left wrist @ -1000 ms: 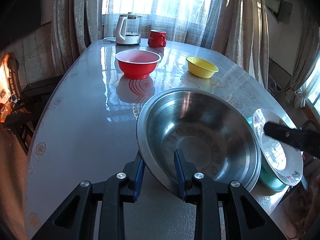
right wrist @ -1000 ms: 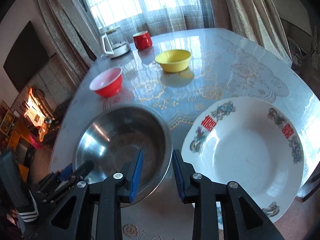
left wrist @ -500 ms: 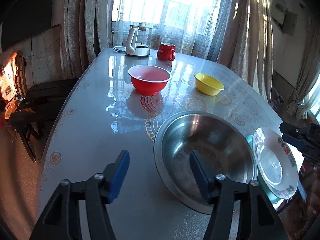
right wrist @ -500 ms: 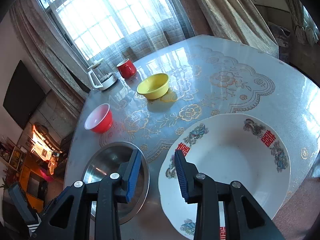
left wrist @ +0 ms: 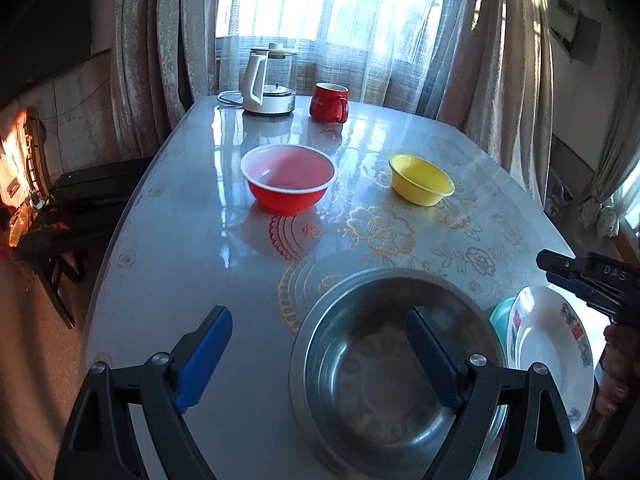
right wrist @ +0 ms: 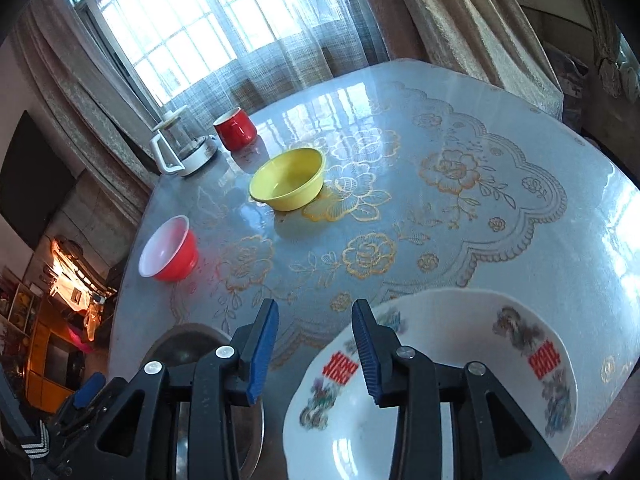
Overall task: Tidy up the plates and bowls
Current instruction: 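Reach both grippers to the yellow bowl and grasp its rim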
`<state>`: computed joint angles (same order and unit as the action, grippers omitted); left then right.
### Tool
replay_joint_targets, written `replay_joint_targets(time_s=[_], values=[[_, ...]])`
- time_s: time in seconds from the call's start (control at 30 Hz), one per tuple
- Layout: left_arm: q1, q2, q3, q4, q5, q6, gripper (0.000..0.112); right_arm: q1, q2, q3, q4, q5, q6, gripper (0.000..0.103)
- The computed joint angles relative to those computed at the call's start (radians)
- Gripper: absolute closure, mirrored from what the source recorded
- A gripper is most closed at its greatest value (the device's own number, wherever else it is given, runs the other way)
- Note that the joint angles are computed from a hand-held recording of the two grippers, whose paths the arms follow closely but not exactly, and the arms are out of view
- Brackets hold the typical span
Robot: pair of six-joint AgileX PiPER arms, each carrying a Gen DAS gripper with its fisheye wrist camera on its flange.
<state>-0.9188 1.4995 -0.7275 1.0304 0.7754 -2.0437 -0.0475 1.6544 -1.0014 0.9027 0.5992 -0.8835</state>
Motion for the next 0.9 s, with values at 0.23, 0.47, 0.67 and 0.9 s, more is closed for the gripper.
replay_joint_targets(time_s=[0.23, 0.47, 0.67, 0.9], values=[[0.173, 0.058, -0.141, -0.107, -0.105, 0.275, 0.022, 0.041, 0.17, -0.249, -0.157, 0.059, 0.225, 0.064], [0.272, 0.167, -0.31, -0.184, -0.11, 0.485, 0.021, 0.078, 0.376, -0.547, -0.29, 0.17, 0.421, 0.062], [0.35, 0.253, -0.424, -0.261, -0.13, 0.626, 0.021, 0.094, 0.534, -0.778, -0.319, 0.26, 0.527, 0.062], [0.408, 0.35, -0.546, -0.337, -0.133, 0.748, 0.021, 0.11, 0.746, -1.114, -0.341, 0.381, 0.68, 0.062]])
